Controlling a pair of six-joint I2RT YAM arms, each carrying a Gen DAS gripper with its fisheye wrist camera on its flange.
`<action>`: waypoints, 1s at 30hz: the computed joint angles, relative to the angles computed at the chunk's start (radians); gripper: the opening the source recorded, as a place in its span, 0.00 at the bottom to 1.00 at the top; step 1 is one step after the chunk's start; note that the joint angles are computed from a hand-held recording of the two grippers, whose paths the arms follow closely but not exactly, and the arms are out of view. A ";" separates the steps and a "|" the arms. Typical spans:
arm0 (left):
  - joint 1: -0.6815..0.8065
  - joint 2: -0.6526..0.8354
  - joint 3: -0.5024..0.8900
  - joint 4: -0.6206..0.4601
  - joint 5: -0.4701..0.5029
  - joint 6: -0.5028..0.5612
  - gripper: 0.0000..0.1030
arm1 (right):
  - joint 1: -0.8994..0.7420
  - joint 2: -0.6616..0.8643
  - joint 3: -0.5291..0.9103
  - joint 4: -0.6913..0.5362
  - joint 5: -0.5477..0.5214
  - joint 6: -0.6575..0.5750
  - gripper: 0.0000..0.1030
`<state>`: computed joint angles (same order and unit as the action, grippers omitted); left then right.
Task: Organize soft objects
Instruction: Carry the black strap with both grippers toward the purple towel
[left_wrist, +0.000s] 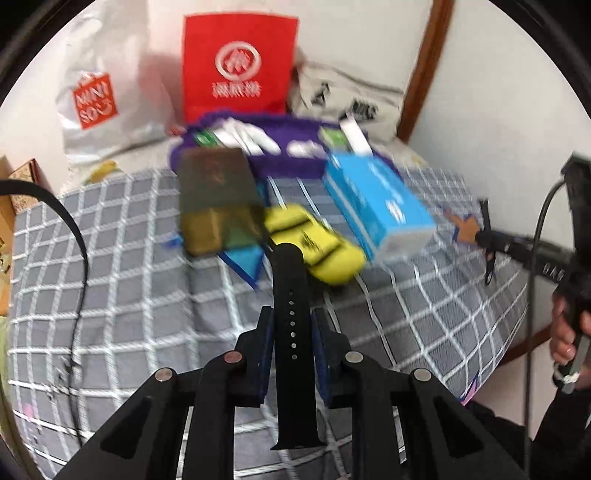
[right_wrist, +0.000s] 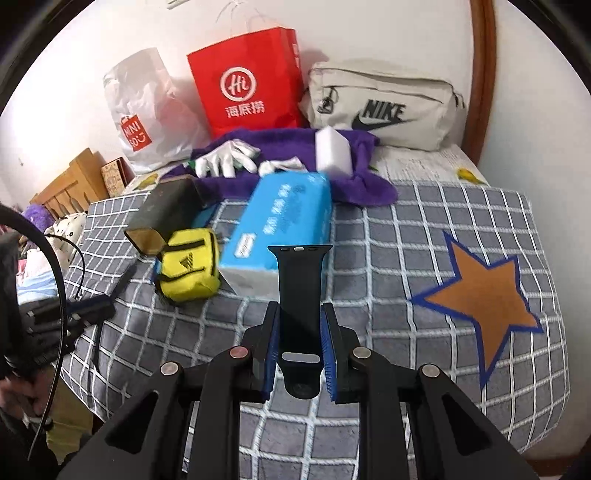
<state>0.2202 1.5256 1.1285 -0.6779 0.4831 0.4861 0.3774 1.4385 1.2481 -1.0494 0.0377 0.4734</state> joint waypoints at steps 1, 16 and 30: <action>0.013 0.003 0.023 -0.004 0.006 -0.004 0.19 | 0.002 0.013 0.016 0.002 0.001 -0.006 0.21; 0.054 0.182 0.346 -0.035 0.069 -0.073 0.19 | 0.011 0.212 0.244 0.016 -0.022 -0.077 0.20; 0.037 0.413 0.643 -0.042 0.059 -0.209 0.19 | -0.061 0.379 0.389 0.043 -0.033 -0.136 0.20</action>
<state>0.2569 1.9387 1.7715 -0.7201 0.5420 0.2767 0.3166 1.8174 1.6371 -1.0059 0.0052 0.3370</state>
